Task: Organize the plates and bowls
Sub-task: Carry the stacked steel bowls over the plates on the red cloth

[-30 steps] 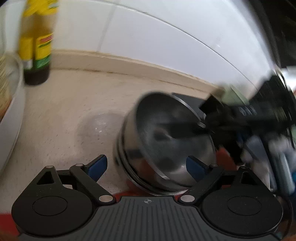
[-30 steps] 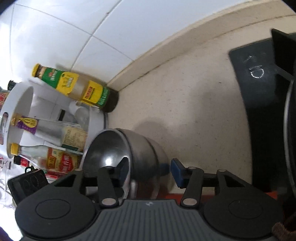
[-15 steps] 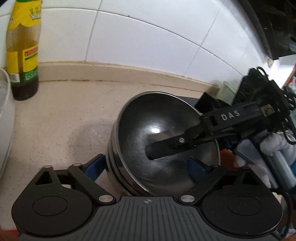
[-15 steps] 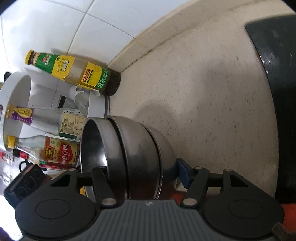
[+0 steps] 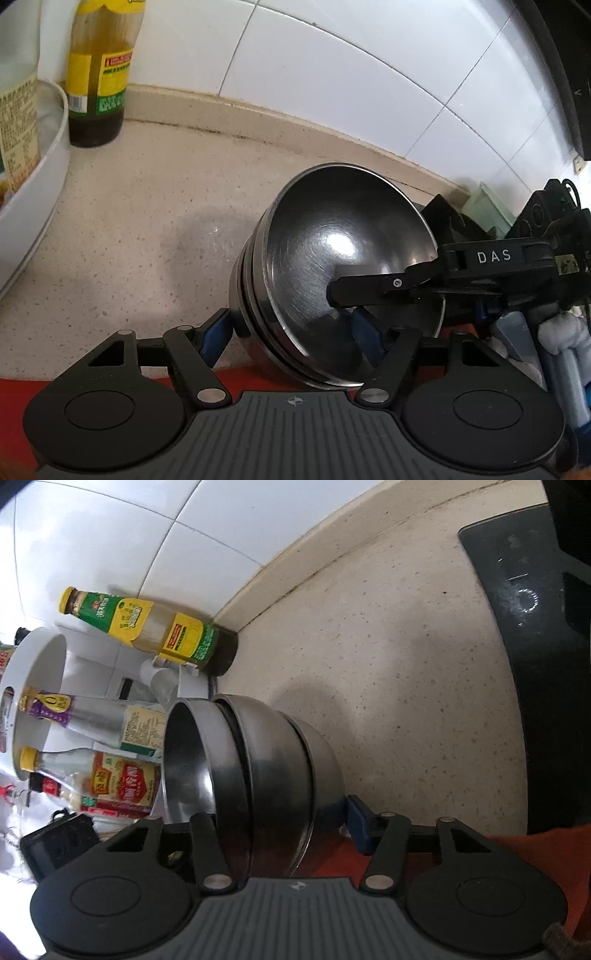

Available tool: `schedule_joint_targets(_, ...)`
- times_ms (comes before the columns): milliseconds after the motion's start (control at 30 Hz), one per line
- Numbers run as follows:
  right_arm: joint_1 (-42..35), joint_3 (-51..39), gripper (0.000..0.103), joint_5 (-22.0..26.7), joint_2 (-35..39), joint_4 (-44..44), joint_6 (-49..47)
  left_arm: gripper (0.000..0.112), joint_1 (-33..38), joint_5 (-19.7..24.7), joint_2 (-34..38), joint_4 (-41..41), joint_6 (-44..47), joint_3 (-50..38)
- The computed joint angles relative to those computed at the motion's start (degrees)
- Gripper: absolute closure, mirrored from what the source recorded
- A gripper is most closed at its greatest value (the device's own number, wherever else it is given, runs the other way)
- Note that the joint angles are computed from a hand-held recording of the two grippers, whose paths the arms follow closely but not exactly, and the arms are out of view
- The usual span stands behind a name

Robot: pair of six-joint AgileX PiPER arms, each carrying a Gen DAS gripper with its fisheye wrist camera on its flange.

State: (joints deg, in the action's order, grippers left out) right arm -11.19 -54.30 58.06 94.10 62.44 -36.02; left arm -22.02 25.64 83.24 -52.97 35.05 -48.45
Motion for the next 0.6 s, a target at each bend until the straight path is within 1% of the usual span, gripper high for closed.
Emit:
schedule_joint_targets(33, 0.17, -0.12, 0.054, -0.17, -0.01, -0.05, 0.94, 0.039, 0.27, 0.12, 0.15, -1.42, 0.67, 0.01)
schedule_joint_targets(67, -0.13, 0.06, 0.054, 0.01, 0.10, 0.40, 1.29, 0.042, 0.42, 0.21, -0.02, -2.14, 0.79, 0.07)
schedule_joint_targets(133, -1.23, 0.60, 0.054, 0.47, 0.04, 1.07, 0.80, 0.044, 0.30, 0.03, -1.23, -1.68, -0.41, 0.40)
schedule_joint_targets(267, -2.93, 0.46, 0.054, 2.00, -1.25, 1.69, -0.21, 0.043, -2.31, -2.21, -4.68, 4.61, -7.44, 0.31)
schedule_joint_targets(333, -3.57, 0.05, 0.054, 2.94, -2.48, 1.70, -0.49, 0.043, -3.36, -2.28, -6.91, 9.72, -13.20, -0.02)
schedule_joint_targets(500, -4.14, -1.84, 0.055, 6.17, -6.32, 0.81, 1.87, 0.042, -6.84, -1.97, -13.05, 25.84, -31.47, -0.32)
schedule_joint_targets(600, -3.70, -2.97, 0.055, 8.06, -8.71, -0.12, 3.55, 0.040, -9.38, 0.09, -18.20, 36.36, -43.18, 0.20)
